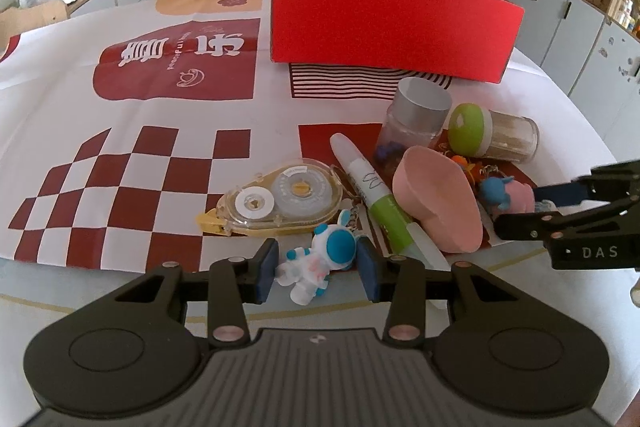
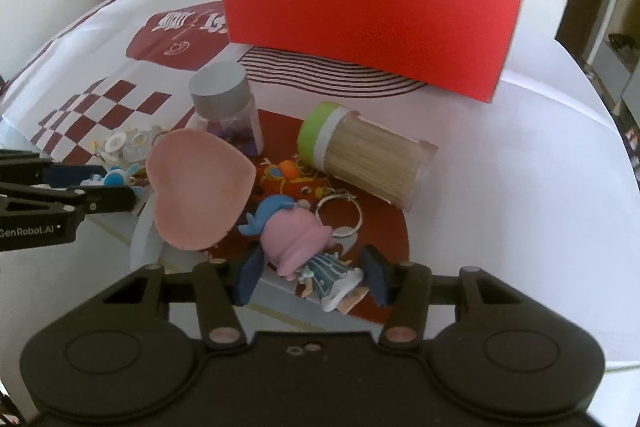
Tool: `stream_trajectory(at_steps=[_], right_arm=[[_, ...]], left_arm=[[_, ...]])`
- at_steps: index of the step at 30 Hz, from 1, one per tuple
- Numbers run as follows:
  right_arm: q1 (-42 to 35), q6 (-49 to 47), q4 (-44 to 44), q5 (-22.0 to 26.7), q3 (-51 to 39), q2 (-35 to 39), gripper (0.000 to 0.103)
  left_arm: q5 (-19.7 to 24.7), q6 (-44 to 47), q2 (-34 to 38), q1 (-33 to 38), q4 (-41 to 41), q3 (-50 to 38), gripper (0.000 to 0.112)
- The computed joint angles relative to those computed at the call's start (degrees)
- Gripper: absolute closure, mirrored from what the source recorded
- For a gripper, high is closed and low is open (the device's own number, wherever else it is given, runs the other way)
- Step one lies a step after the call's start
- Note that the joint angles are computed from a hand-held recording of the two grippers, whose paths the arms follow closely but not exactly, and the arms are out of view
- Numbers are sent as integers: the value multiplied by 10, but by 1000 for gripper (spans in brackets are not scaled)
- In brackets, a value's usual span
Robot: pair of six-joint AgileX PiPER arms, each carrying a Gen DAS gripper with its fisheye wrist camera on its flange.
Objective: Organize rigid objects
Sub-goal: 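Grasp the white-blue astronaut figure with the left tool while the right tool grasps the pink-haired doll, then carry the astronaut figure and pink-haired doll with both tools into the red box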
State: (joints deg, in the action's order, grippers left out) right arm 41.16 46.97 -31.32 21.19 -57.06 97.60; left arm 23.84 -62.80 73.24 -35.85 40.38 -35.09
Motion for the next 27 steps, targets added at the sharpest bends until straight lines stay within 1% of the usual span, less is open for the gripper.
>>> stream_trajectory(at_steps=[7,10,14,21,27], right_arm=[[4,85,-60,-15,35,-38,51],[8,119,-87,-11,44,-55,51],[10,138,-102,-10,50,-76,51],[4,84,-58,10,41,-123,51],[-4,26,-20,31,17,-161,51]], left_arm=[[1,19,-22,0,-25,0,71],[6,24,-30,-2,-34,-4,71],[19,26,-48,-4,-42,-13,71],[75,70,-67,-9,-75,-68,71],[97,101,-67,-8,-89,-126,71]])
